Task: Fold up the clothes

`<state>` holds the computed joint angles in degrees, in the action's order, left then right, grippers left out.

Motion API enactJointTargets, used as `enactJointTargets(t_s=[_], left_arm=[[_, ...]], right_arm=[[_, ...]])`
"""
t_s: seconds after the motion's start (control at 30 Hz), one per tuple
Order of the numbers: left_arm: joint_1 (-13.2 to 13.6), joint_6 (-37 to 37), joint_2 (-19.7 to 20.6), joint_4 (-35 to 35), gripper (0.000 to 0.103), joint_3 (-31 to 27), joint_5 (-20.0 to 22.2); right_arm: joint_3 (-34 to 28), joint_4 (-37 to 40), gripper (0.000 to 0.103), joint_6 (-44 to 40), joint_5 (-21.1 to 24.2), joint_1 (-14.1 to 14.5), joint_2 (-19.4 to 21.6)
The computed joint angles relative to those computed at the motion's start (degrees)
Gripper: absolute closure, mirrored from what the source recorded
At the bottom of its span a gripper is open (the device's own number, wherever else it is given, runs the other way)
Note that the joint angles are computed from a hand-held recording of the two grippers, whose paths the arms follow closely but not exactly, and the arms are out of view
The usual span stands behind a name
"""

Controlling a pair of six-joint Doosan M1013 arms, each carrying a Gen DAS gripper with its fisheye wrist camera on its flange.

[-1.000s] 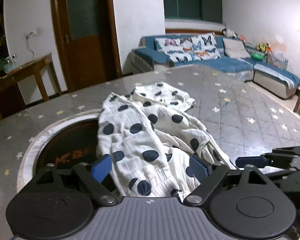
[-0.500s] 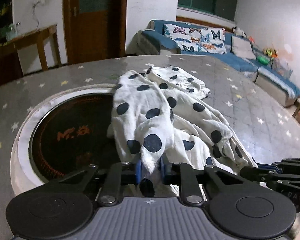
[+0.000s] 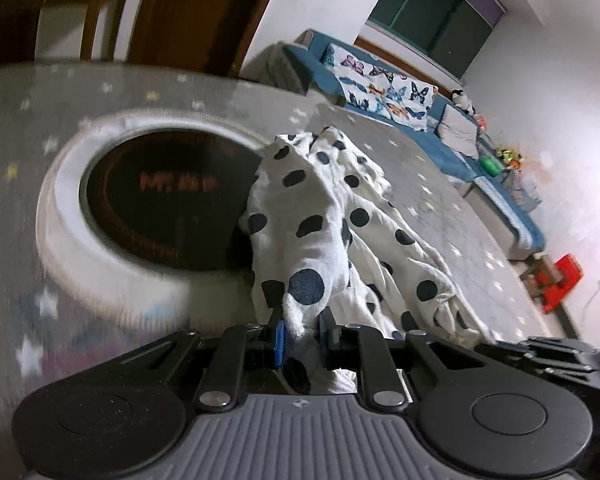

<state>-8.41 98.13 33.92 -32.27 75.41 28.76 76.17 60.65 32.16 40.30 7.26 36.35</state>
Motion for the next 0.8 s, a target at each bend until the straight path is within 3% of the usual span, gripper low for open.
enactJointTargets(t_s=[0.13,0.33,0.37,0.43,0.5,0.63,0.8], left_arm=[[0.78,3.71,-1.40,-4.97,0.085,2.80,2.16],[0.87,-0.58,-1.80,0.76,0.077,4.22,3.51],[0.96,-0.03,-2.18,0.82,0.074,4.61,2.99],[0.97,1.54,-2.79,0.97,0.058,5.08,1.34],[0.89,1.98,-3.23,1.89,0.053,5.39,-0.36],[0.86,1.25,-3.09,3.74,0.049,5.00,-2.57],[0.69,0.02,-2.06,5.22,0.048,3.08,-3.50]], right_arm=[[0.49,-4.05,0.098,1.37,4.25,-0.28,-0.72],[0.23,-9.59,0.090,3.97,8.75,-0.40,-0.85],[0.08,-9.67,0.089,4.09,8.58,-0.51,-0.92],[-0.59,-9.54,0.088,4.22,7.90,-0.71,-0.92],[-1.82,-9.74,0.087,4.32,6.35,-0.67,-0.65],[-6.69,-12.36,0.086,6.02,2.42,0.17,1.69],[-16.60,-18.32,0.086,12.22,1.08,1.46,7.09]])
